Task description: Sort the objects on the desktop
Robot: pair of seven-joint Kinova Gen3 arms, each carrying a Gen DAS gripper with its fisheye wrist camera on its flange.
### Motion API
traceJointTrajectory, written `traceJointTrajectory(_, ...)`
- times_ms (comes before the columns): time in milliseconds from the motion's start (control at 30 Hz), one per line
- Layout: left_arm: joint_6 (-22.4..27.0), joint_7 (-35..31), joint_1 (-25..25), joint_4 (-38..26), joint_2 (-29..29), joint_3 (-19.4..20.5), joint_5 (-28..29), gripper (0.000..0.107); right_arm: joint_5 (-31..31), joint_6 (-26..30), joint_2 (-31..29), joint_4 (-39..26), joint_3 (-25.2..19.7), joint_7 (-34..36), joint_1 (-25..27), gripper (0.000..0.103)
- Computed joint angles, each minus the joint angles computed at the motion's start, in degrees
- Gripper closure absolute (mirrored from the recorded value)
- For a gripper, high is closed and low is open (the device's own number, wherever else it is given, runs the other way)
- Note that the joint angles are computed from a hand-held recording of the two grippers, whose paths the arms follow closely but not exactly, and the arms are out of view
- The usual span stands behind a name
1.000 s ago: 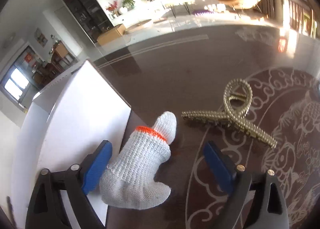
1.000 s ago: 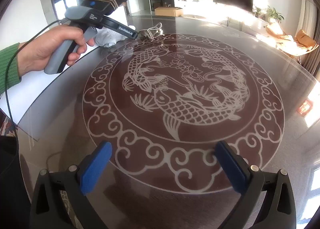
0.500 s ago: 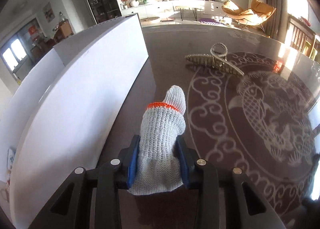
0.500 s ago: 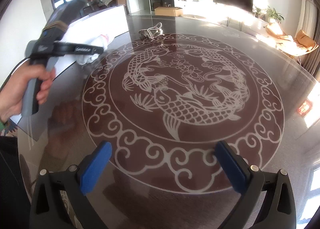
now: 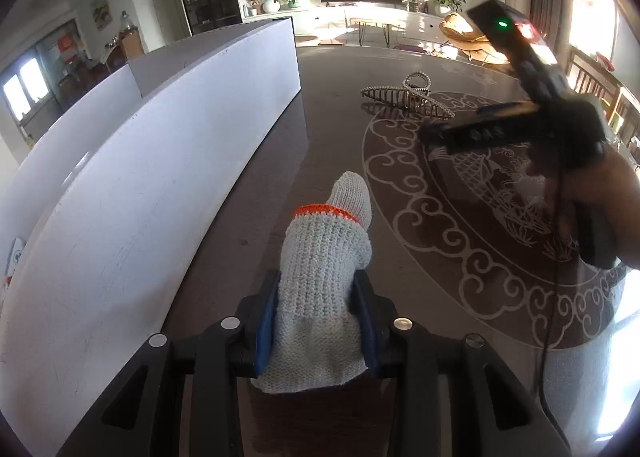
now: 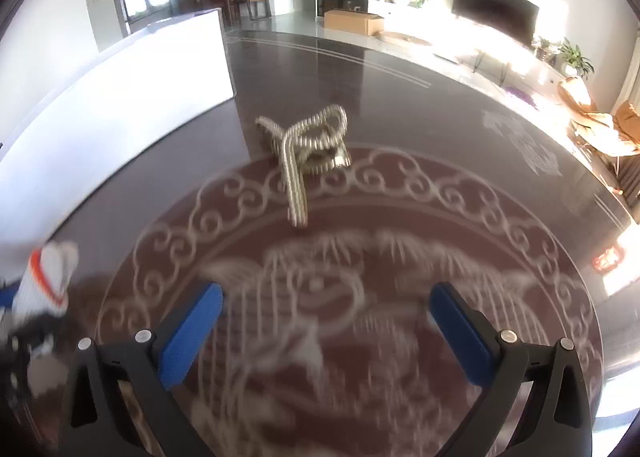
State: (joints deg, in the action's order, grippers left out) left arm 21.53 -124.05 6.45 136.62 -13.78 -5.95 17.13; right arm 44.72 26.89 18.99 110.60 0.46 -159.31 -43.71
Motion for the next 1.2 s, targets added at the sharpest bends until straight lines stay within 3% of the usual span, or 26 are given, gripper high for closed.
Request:
traceJointTrajectory(133, 0.8, -6.0, 2.6, -0.4, 1.0, -5.2, 5.6, 0.072, 1.9, 3.2, 4.9, -8.1, -9.4, 2.1, 9.6, 0.003)
traceJointTrajectory(167, 1.0, -7.7, 2.8, -0.6, 1.3, -6.0, 7.1, 0.072, 4.2, 3.4, 5.0, -8.5, -12.0, 0.7, 11.5, 0.02)
traceJointTrajectory(200, 1.1, -8.8, 2.5, -0.7, 1.5, -6.2, 8.3, 0.072, 6.4, 4.0, 5.0, -8.6, -14.7, -0.8, 13.2, 0.045)
traceJointTrajectory(300, -0.3, -9.2, 0.6, 0.0, 1.6, -3.6, 9.5, 0.072, 12.1, 4.9, 4.4, -6.6, -22.6, -6.4, 17.9, 0.049)
traceJointTrajectory(367, -0.8, -7.2, 0.4, 0.1, 1.3, -1.7, 8.6, 0.072, 16.2, 7.1, 2.8, -3.1, -26.5, -11.1, 18.0, 0.049)
traceJointTrajectory(467, 3.0, -9.6, 2.3, 0.4, -0.2, -3.9, 11.5, 0.072, 16.5, 8.1, -2.2, 4.0, -25.8, -18.1, 12.0, 0.049)
traceJointTrajectory(600, 4.1, -8.6, 2.9, 1.8, -2.3, -3.1, 11.9, 0.072, 12.4, 16.0, -9.8, 12.7, -28.5, -27.4, 1.4, 0.05)
traceJointTrajectory(700, 2.6, -3.5, -0.5, 2.9, -3.6, 1.0, 10.6, 0.068, 7.1, 22.6, -13.9, 16.0, -30.1, -34.4, -6.6, 0.049)
traceJointTrajectory(733, 1.5, -1.2, -2.3, 3.6, -3.7, 3.7, 9.3, 0.052, 5.6, 24.1, -14.8, 16.8, -29.6, -36.7, -9.3, 0.045)
traceJointTrajectory(767, -0.2, 1.1, -4.1, 4.2, -2.8, 6.3, 7.1, 0.038, 4.2, 25.2, -15.3, 17.3, -27.9, -39.0, -11.9, 0.025)
traceJointTrajectory(800, -1.2, 3.5, -6.7, 4.5, -2.5, 9.0, 5.0, 0.011, 3.4, 25.4, -15.3, 17.8, -25.7, -41.4, -14.6, 0.01)
traceJointTrajectory(833, -1.2, 5.8, -8.5, 4.3, -2.1, 10.6, 3.7, 0.004, 3.5, 25.8, -15.6, 18.4, -23.8, -43.4, -17.2, 0.008)
traceJointTrajectory(900, -0.1, 8.1, -8.9, 3.4, -1.2, 10.8, 2.5, 0.004, 3.8, 26.4, -15.1, 18.4, -19.6, -44.8, -21.6, 0.006)
traceJointTrajectory(967, -1.0, 11.6, -5.7, 3.4, -0.9, 8.8, -0.8, 0.004, 3.4, 26.1, -14.9, 18.3, -17.9, -44.6, -22.8, 0.0)
traceJointTrajectory(1067, -1.8, 15.2, -3.8, 3.6, -0.6, 8.2, -3.5, 0.004, 2.9, 26.2, -15.0, 18.1, -13.8, -44.1, -26.8, 0.0)
traceJointTrajectory(1200, -2.5, 17.5, -1.8, 3.5, -0.1, 7.0, -5.4, 0.004, 2.9, 26.2, -15.0, 18.1, -13.8, -44.2, -26.9, 0.0)
